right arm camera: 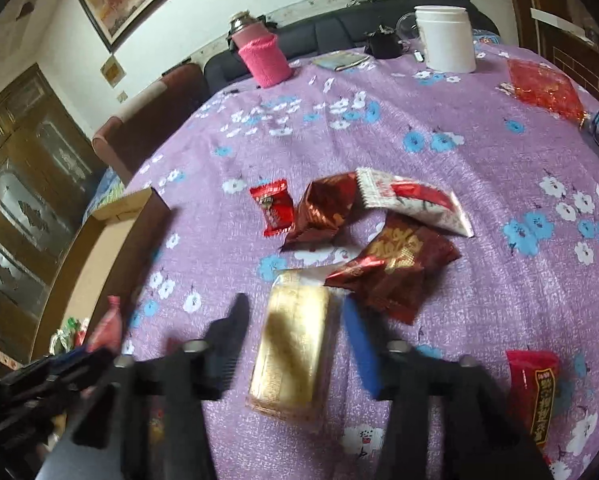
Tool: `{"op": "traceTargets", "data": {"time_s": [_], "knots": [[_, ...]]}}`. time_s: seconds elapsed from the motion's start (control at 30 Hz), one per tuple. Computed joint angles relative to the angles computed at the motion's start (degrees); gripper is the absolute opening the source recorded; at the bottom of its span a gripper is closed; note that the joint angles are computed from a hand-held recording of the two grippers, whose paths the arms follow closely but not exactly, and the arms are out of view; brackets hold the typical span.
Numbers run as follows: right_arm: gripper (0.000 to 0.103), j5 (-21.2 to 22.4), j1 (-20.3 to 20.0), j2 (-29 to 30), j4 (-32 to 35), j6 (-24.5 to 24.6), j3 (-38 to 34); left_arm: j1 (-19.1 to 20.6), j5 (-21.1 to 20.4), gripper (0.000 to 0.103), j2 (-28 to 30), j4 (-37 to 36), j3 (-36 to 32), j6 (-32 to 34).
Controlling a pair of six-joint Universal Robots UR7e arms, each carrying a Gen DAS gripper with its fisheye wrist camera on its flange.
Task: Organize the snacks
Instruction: 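Carry the pink packet into the box with the left while the right carries the yellow bar there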
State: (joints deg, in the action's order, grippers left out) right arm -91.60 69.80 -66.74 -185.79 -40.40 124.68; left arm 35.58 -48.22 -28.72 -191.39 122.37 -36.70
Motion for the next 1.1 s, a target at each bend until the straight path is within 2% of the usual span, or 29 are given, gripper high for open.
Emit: {"op": "traceTargets", "data": {"time_s": [0.07,0.13,0.17,0.2,0.23,0.27,0.37,0.5,0.6,0.7,0.9,1.0,1.1], "knots": [[0.062,-3.2,1.6,1.6,-4.4,-3.9,1.0,-0.4,-0.3,0.024,-0.7,-2.0,1.8,-0.6],[0.063,-8.0,3.6,3.7,-8.9,-8.2,1.8,-1.0,-0.1,0.024,-1.6,-3.2,3.6,-1.1],[0.061,-11.2,4.8,5.3,-12.6,-10.2,2.2,-1.2,0.0,0.024,-2.0,-3.6,4.3,-1.3],[0.05,-13.0,5.3,6.4,-15.6,-11.4,2.6,-1.4,0.3,0.024,-2.6,-4.4,5.4,-1.5],[0.041,-14.4,5.7,7.1,-17.8,-12.1,3.0,-1.7,0.6,0.024,-3.4,-5.5,6.8,-1.8],[0.037,-14.0,5.6,6.7,-17.7,-11.9,3.4,-1.7,0.9,0.024,-4.0,-6.5,7.8,-1.9],[0.036,-12.6,4.8,4.3,-13.8,-10.4,4.2,-1.1,1.5,0.024,-6.1,-9.6,10.3,-1.7],[0.036,-7.3,3.1,-0.1,-6.5,-6.3,5.1,1.1,1.4,0.024,-9.2,-11.8,12.6,-0.6],[0.036,-5.1,4.4,-2.5,-3.2,-4.0,5.3,3.7,1.5,0.024,-11.6,-11.5,13.0,0.7],[0.036,-4.5,7.4,-3.1,0.5,-2.4,4.7,7.1,1.8,0.024,-13.8,-9.1,12.1,2.1],[0.036,-6.2,14.6,2.2,6.1,0.4,1.3,12.9,0.4,0.024,-16.2,-3.8,9.4,3.7],[0.036,-8.4,18.4,7.2,6.4,1.0,-1.3,14.6,-0.3,0.024,-16.9,-1.8,8.4,4.2],[0.036,-10.0,20.4,11.7,8.4,2.7,-4.5,15.4,-0.4,0.024,-17.8,-1.5,8.3,4.6]]}}
